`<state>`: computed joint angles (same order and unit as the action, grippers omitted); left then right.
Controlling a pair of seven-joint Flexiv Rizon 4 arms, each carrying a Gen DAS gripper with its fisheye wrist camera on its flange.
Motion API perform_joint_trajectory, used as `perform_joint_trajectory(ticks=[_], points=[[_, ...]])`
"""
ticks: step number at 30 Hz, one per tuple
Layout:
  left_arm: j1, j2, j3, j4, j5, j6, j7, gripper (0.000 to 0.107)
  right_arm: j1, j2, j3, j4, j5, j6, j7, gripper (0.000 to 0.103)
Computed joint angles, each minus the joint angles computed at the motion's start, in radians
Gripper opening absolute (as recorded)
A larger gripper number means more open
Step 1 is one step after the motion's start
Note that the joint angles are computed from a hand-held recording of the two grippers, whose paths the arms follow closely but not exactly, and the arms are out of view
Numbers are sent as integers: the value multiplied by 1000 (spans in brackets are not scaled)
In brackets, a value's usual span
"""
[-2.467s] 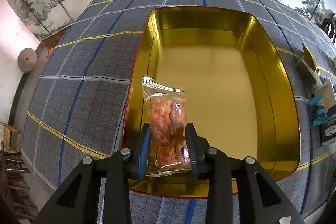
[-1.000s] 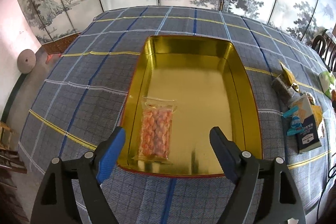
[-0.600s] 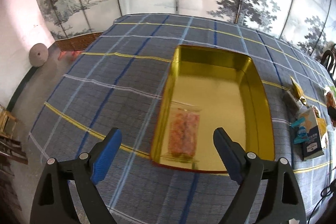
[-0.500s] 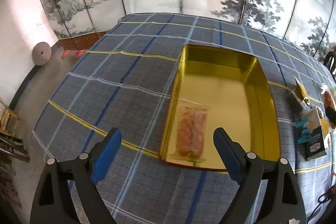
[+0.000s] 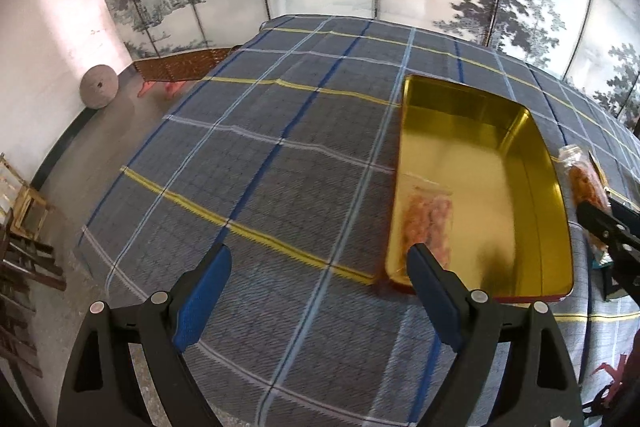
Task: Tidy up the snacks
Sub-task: 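Lower the peanut bag into the tin beside the other bag and open the right gripper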
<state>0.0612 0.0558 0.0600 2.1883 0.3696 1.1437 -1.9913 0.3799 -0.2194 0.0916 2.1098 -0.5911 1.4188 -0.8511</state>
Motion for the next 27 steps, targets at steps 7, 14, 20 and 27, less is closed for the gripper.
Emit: perform_joint_trajectory(ticks=[7,14,20,27], points=[[21,18,15,26,-13,3,6,87,29,-57,24,-64,34,-63,-56,40],[41,28,17,39,-25,-3,7,87,65,-102,11,-106,23,-110,-60,40],[50,31,18,47,-35,-1,14,87,84,-122,3,-122,7,-135,-52,40],[56,34,17,51,-37,-7,14,87,85,-143,13,-142,35,-154,-77,40]])
